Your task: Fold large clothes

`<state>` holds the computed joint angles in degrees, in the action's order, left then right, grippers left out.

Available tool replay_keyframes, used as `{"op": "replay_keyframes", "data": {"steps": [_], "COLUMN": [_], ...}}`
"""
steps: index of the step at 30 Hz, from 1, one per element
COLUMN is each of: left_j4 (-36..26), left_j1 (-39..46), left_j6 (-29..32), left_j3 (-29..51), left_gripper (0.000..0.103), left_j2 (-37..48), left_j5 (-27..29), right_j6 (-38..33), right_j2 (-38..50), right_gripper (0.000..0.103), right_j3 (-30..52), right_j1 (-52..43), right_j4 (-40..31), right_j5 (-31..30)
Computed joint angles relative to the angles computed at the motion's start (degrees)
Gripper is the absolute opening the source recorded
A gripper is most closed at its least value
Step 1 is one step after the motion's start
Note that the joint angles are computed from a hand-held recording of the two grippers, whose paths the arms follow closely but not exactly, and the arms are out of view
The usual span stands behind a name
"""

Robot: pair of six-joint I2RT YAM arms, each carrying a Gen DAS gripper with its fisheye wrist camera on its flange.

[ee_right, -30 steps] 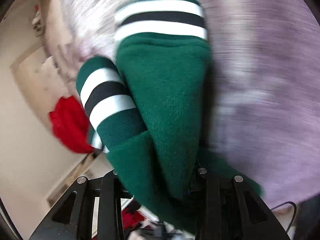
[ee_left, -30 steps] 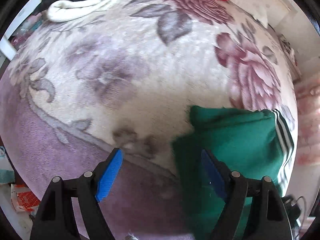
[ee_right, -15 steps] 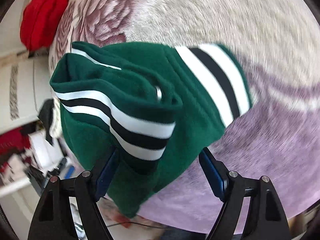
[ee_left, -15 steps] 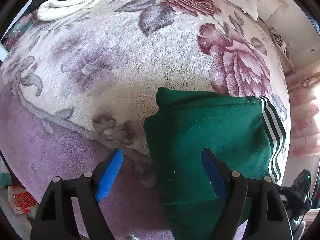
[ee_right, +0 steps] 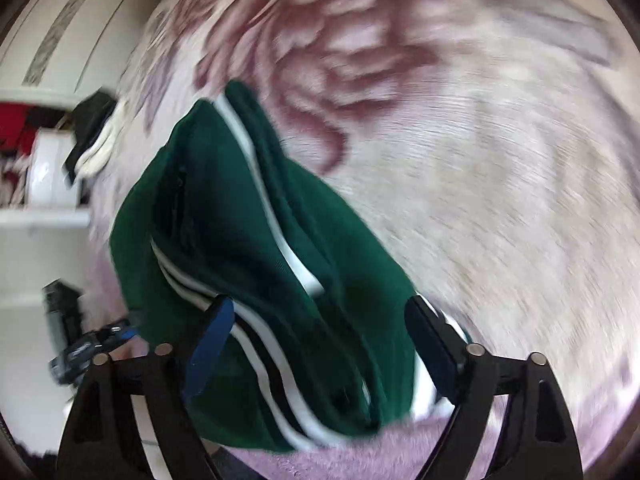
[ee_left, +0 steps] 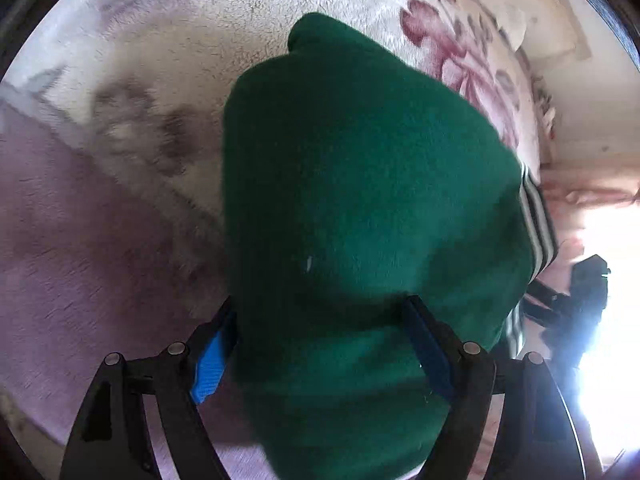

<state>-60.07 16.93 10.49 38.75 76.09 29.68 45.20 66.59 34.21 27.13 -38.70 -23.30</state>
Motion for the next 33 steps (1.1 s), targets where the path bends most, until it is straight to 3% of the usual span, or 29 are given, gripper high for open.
{"op": "replay_keyframes", "data": {"steps": [2,4,6,9,12,14,16,18,20,22,24,27,31,32,33], "left_j4": [3.53,4.32,3.72,3.11,6.84,8.46,7.58,4.48,2.97,1.62,2.94,6.16,16.06,17.93,19.72], "left_j1": [0.43,0.70,0.46,-0.28,-2.86,-5.22,-6.79,-6.67,-6.05,-5.38,-2.27,3.61,11.86,14.14,16.27], "left_j6": [-0.91,-0.81,-0.35,-1.43,-1.81,-1.48,-0.77,1.20,3.54,5.48,8.15,11.15,15.33,16.13,16.90], "left_j3": [-0.77,-0.74,0.18,4.97,12.86,20.20,25.72,27.13,25.03,21.75,14.66,5.13,-6.61,-7.77,-8.74], "left_gripper": [0.079,0.075,0.072,0.070,0.070,0.069,0.069,0.070,0.070,0.072,0.084,0.088,0.088,0.089,0.092], "left_j2": [-0.24,-1.03,-0.91,3.00,10.31,17.92,22.87,22.21,18.01,13.42,4.89,-2.78,-1.88,-0.65,-0.12], "left_j5": [1.90,2.69,2.81,3.28,3.01,1.80,-0.96,-2.23,-6.55,-13.60,-18.92,-27.08,-35.98,-35.21,-33.38], "right_j6": [-7.27,-12.23,-12.42,-5.18,10.62,21.25,24.95,26.14,24.80,21.99,18.51,14.69,10.90,11.05,11.58], "right_j2": [8.80,17.20,21.67,19.24,8.91,1.22,-3.14,-9.44,-16.93,-21.89,-21.69,-13.92,8.65,11.84,13.30], "right_gripper": [0.102,0.103,0.103,0.101,0.099,0.099,0.099,0.098,0.098,0.098,0.098,0.098,0.098,0.091,0.048], "right_j3": [1.27,2.42,1.48,-3.90,-14.28,-18.96,-18.72,-17.22,-14.28,-11.35,-7.77,-4.10,3.94,4.48,6.29], "right_j1": [-1.93,-3.37,-5.60,-5.39,-5.03,-0.98,1.90,1.21,-1.98,-4.96,-6.81,-6.95,-3.52,-1.79,1.12], "right_j4": [3.09,6.06,10.30,17.75,28.38,32.47,28.21,19.11,7.46,0.67,-2.73,1.92,13.18,16.59,14.25], "right_j5": [-3.61,-5.44,-8.42,-10.63,-15.41,-15.47,-13.34,-9.93,-6.91,-4.99,-4.50,-6.08,-6.82,-6.84,-5.06]}}
